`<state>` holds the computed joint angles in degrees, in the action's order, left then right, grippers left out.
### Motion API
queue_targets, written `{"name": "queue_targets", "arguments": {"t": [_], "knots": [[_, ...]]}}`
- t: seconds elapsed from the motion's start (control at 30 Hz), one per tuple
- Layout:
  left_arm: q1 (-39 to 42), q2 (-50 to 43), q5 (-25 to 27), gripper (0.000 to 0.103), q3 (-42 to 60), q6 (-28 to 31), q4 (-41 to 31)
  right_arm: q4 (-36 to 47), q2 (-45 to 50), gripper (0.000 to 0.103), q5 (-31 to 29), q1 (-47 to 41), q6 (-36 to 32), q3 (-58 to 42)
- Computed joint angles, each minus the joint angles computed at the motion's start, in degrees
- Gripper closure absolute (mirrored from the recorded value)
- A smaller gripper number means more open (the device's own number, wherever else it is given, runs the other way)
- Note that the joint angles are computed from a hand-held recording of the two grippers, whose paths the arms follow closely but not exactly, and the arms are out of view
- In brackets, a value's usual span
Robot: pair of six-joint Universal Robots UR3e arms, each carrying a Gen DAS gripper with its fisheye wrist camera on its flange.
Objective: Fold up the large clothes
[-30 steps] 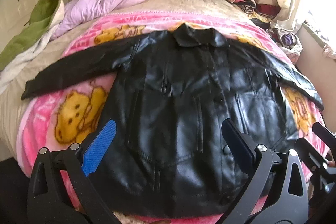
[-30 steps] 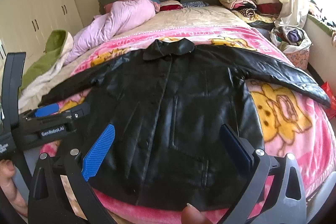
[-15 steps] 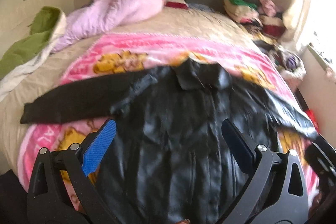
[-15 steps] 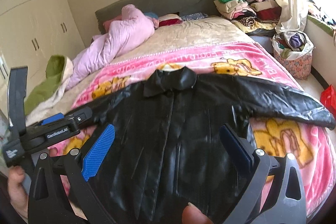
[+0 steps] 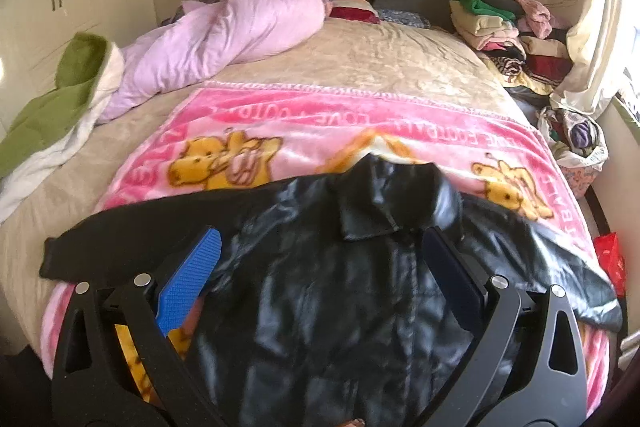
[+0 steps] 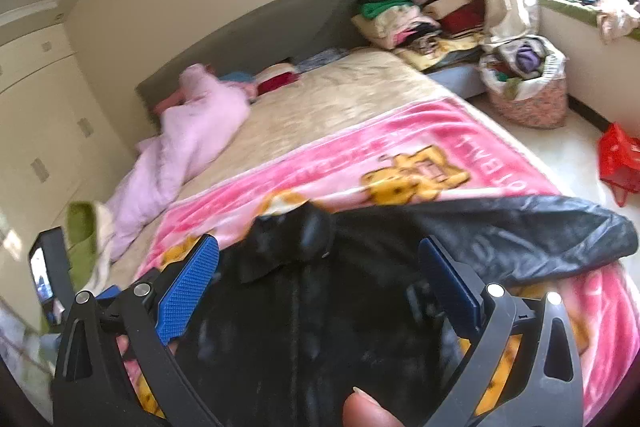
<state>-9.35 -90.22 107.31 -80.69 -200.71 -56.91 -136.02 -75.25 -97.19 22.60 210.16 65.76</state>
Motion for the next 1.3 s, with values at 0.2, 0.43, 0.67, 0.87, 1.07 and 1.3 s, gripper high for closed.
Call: {"name": "queue_targets", "arguments": {"t": [0.2, 0.43, 0.67, 0.87, 1.07, 1.3], "knots": [[-1.15, -6.76, -3.31, 0.008, 3.3, 2.07, 3.87, -1.18, 0.4, 0.004, -3.45, -4.07, 3.18, 4.46], [-0.05, -11.6, -4.79, 0.008, 0.32, 2.41, 8.3, -5.32, -0.52, 0.004, -3.41, -10.73, 7.75, 15.14], [-1.0, -16.55, -5.92, 0.008, -1.33, 2.32, 12.39, -9.41, -3.48, 0.004, -5.89, -17.03, 13.86, 27.1], [-3.37, -22.15, -6.25, 0.008, -0.09, 2.78, 12.95, -13.26, -8.76, 0.004, -5.5, -24.03, 18.04, 40.67], [-3.34, -24.76, -7.72, 0.008, -1.22, 2.26, 14.19, -19.46, -9.6, 0.004, 4.14, -32.89, 18.22, 50.47], [-3.89, -23.91, -7.24, 0.008, -1.82, 2.49, 14.33, -22.4, -3.17, 0.004, 5.84, -34.69, 18.58, 48.85]]}}
